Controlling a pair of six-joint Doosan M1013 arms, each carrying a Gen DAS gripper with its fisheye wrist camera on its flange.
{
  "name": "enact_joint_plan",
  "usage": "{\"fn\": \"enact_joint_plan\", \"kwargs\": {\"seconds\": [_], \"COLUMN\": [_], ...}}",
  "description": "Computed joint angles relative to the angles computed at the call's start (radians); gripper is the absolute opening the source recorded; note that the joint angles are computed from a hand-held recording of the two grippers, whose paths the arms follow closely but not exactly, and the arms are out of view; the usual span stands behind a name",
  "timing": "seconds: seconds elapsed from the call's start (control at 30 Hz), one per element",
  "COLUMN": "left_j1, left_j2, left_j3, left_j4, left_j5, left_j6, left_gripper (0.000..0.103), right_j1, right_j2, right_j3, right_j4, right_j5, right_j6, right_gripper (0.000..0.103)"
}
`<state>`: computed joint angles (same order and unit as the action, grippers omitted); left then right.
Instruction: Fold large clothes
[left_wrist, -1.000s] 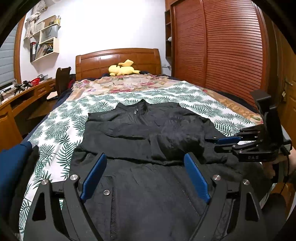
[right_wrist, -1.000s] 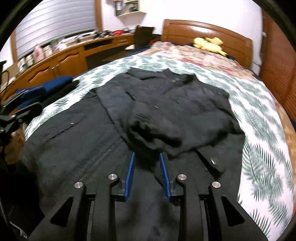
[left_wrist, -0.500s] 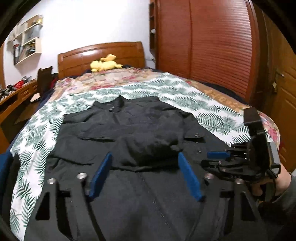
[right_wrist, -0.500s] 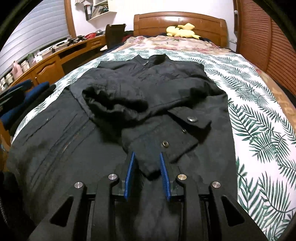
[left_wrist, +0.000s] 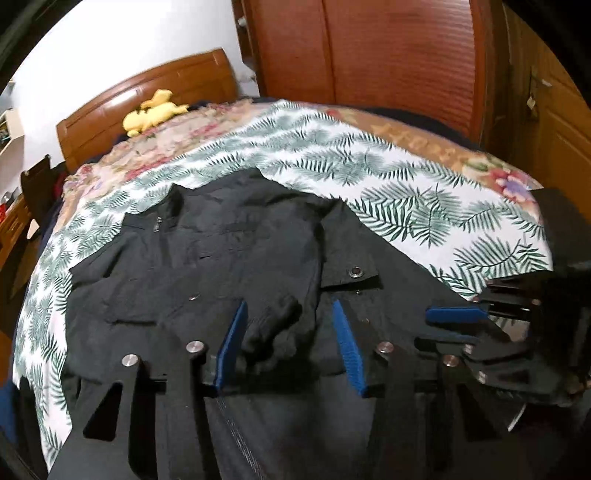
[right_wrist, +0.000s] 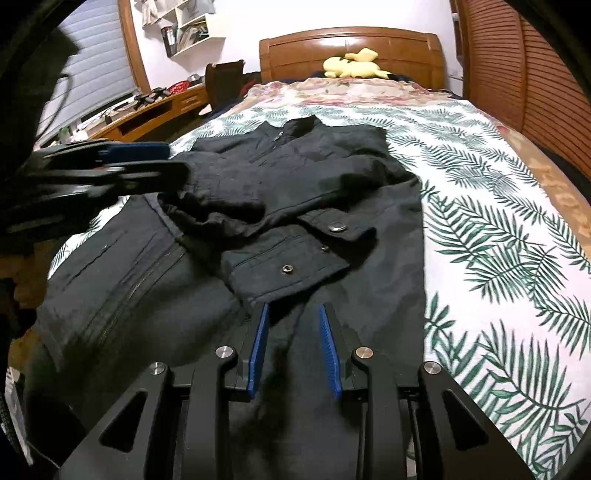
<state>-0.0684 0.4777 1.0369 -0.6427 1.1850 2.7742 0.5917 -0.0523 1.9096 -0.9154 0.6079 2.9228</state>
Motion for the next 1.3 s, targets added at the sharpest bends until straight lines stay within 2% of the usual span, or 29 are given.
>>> {"fn": "enact_joint_plan", "kwargs": {"seconds": [0.07, 0.13, 0.17, 0.23, 0.3, 0.4, 0.47, 0.5, 0.53, 0.6, 0.8, 0.9, 1.0, 1.13, 1.2, 1.27, 1.3], "left_j1": [-0.018, -0.035, -0.044, -0.062, -0.075, -0.088, -0.087, -0.083, -0.077, -0.064, 0.010, 0.053, 0.075, 0.081, 0.074, 0.067, 0.059], "left_j2": [0.022, 0.036, 0.039, 0.042, 0.046, 0.052, 0.055, 0.060, 0.063, 0.049, 0.002, -0.010, -0.013, -0.007, -0.013, -0.008, 0.003], "left_j3": [-0.037, -0.059, -0.063, -0.062, -0.058, -0.049, -0.045, -0.052, -0.058, -0.041, -0.012, -0.007, 0.001, -0.002, 0.008, -0.005, -0.023], "left_j4": [0.042, 0.089, 0.116, 0.180, 0.238, 0.321, 0.349, 0.344, 0.341, 0.319, 0.131, 0.046, 0.023, 0.026, 0.031, 0.040, 0.053], "left_j5": [0.043, 0.056, 0.049, 0.021, -0.001, -0.034, -0.053, -0.042, -0.032, -0.072, -0.136, -0.120, -0.109, -0.077, -0.105, -0.101, -0.085], "left_j6": [-0.038, -0.074, -0.086, -0.100, -0.119, -0.153, -0.164, -0.166, -0.174, -0.164, -0.108, -0.086, -0.061, -0.038, -0.020, -0.021, -0.035], "left_gripper": [0.045, 0.044, 0.044, 0.044, 0.044, 0.044, 0.036, 0.021, 0.010, 0.005, 0.003, 0.003, 0.003, 0.003, 0.004, 0.004, 0.012], "right_j1": [0.006, 0.003, 0.006, 0.014, 0.019, 0.024, 0.027, 0.028, 0.028, 0.032, 0.033, 0.027, 0.022, 0.017, 0.015, 0.014, 0.015], "right_j2": [-0.005, -0.012, -0.013, -0.016, -0.018, -0.021, -0.023, -0.023, -0.023, -0.022, -0.002, 0.014, 0.029, 0.046, 0.050, 0.048, 0.047], "right_j3": [0.005, 0.010, 0.010, 0.009, 0.009, 0.009, 0.006, 0.003, 0.000, -0.007, -0.033, -0.046, -0.057, -0.074, -0.079, -0.077, -0.076], "right_j4": [-0.015, 0.011, 0.012, 0.001, -0.003, 0.000, -0.001, 0.003, 0.006, -0.001, -0.005, 0.008, 0.020, 0.031, 0.033, 0.021, 0.016], "right_j5": [0.005, -0.009, -0.005, 0.010, 0.022, 0.033, 0.036, 0.037, 0.036, 0.035, 0.035, 0.035, 0.039, 0.047, 0.050, 0.051, 0.055], "right_j6": [0.019, -0.008, -0.011, -0.012, -0.013, -0.015, -0.014, -0.018, -0.022, -0.022, -0.031, -0.049, -0.066, -0.078, -0.078, -0.065, -0.060], "right_gripper": [0.030, 0.037, 0.039, 0.050, 0.056, 0.056, 0.056, 0.056, 0.056, 0.056, 0.056, 0.056, 0.056, 0.056, 0.056, 0.056, 0.056]}}
